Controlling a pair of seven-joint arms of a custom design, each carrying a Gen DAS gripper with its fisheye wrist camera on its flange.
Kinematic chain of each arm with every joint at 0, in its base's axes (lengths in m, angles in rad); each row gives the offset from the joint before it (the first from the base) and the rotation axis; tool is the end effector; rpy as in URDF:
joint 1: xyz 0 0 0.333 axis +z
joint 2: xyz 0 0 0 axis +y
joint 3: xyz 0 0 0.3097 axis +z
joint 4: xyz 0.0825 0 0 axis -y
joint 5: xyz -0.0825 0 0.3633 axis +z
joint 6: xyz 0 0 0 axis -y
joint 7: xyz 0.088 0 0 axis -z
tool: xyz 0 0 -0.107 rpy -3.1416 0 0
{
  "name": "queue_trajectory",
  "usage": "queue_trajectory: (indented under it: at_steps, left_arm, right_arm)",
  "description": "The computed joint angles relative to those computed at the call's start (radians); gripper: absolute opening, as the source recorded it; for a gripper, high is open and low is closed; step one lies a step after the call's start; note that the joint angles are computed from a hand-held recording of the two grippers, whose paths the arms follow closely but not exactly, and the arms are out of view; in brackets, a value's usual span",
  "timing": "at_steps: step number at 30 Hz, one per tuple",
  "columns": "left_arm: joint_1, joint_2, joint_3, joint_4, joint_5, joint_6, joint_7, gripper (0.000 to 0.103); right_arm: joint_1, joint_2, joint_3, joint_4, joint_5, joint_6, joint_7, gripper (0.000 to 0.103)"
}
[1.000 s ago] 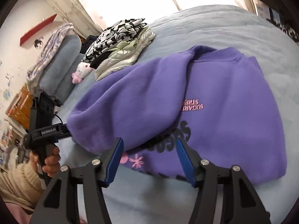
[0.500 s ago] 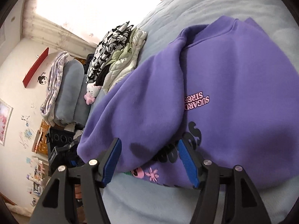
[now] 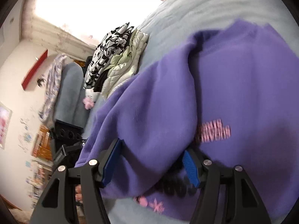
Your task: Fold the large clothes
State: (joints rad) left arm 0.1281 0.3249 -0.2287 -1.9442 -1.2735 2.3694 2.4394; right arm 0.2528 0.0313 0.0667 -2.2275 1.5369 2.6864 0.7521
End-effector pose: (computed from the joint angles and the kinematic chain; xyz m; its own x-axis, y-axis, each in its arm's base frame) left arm 0.6085 -0.0647 0.3440 -0.1776 -0.6470 0.7416 -0.9169 -0.1649 -0.3634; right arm 0.5133 0.1360 0.3882 0.0500 -0.6967 -0.7156 -0.8579 0.3369 -0.3880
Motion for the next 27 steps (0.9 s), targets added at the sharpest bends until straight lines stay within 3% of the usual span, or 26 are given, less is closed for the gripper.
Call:
queue_trajectory:
  at_steps: [1,2,5,7,8,10,11,14,17,20,22,24,25,27]
  left_arm:
    - [-0.031,-0.001,0.008,0.012,0.060,0.065,-0.046,0.012]
    - [-0.057,-0.006,0.009,0.015,0.099,0.143,-0.077,0.011]
    - [-0.110,-0.023,0.015,0.011,0.244,0.335,-0.205,0.010]
    - [-0.138,-0.030,0.046,0.000,0.392,0.384,-0.366,0.010]
    - [-0.150,-0.028,0.073,-0.001,0.486,0.363,-0.466,0.011]
    - [-0.130,-0.017,0.075,0.001,0.550,0.281,-0.537,0.012]
    - [-0.123,-0.021,0.068,-0.016,0.569,0.280,-0.547,0.014]
    - [-0.107,-0.057,0.034,-0.082,0.615,0.329,-0.541,0.016]
    - [-0.104,-0.108,0.022,-0.115,0.699,0.314,-0.630,0.016]
    - [-0.096,-0.148,0.018,-0.163,0.746,0.334,-0.605,0.016]
    - [-0.100,-0.140,0.022,-0.170,0.782,0.345,-0.613,0.021]
    - [-0.079,-0.142,0.007,-0.174,0.733,0.332,-0.589,0.023]
    - [-0.071,-0.154,0.002,-0.184,0.707,0.331,-0.570,0.026]
    - [-0.080,-0.188,0.017,-0.215,0.732,0.345,-0.584,0.050]
  right_arm:
    - [0.007,0.015,0.005,0.024,-0.042,0.026,0.002,0.032]
    - [0.012,0.026,0.010,0.044,-0.091,0.050,0.009,0.020]
    - [0.048,0.047,0.031,0.083,-0.301,0.248,0.128,0.017]
    - [0.046,0.037,0.039,0.091,-0.284,0.329,0.136,0.017]
    - [0.045,0.030,0.037,0.083,-0.303,0.358,0.176,0.017]
    - [0.046,0.017,0.011,0.028,-0.512,0.376,0.412,0.017]
    - [0.040,0.014,0.001,0.005,-0.594,0.348,0.501,0.017]
    - [0.028,0.010,0.007,-0.074,-0.655,0.292,0.569,0.017]
    - [0.038,-0.043,0.027,-0.147,-0.588,0.331,0.544,0.017]
    - [0.068,-0.100,0.017,-0.180,-0.505,0.353,0.468,0.017]
    - [0.070,-0.111,0.003,-0.192,-0.536,0.336,0.483,0.017]
    - [0.063,-0.088,-0.012,-0.179,-0.559,0.279,0.523,0.018]
    - [0.064,-0.088,-0.017,-0.174,-0.513,0.262,0.498,0.022]
    - [0.057,-0.113,-0.015,-0.183,-0.517,0.247,0.536,0.027]
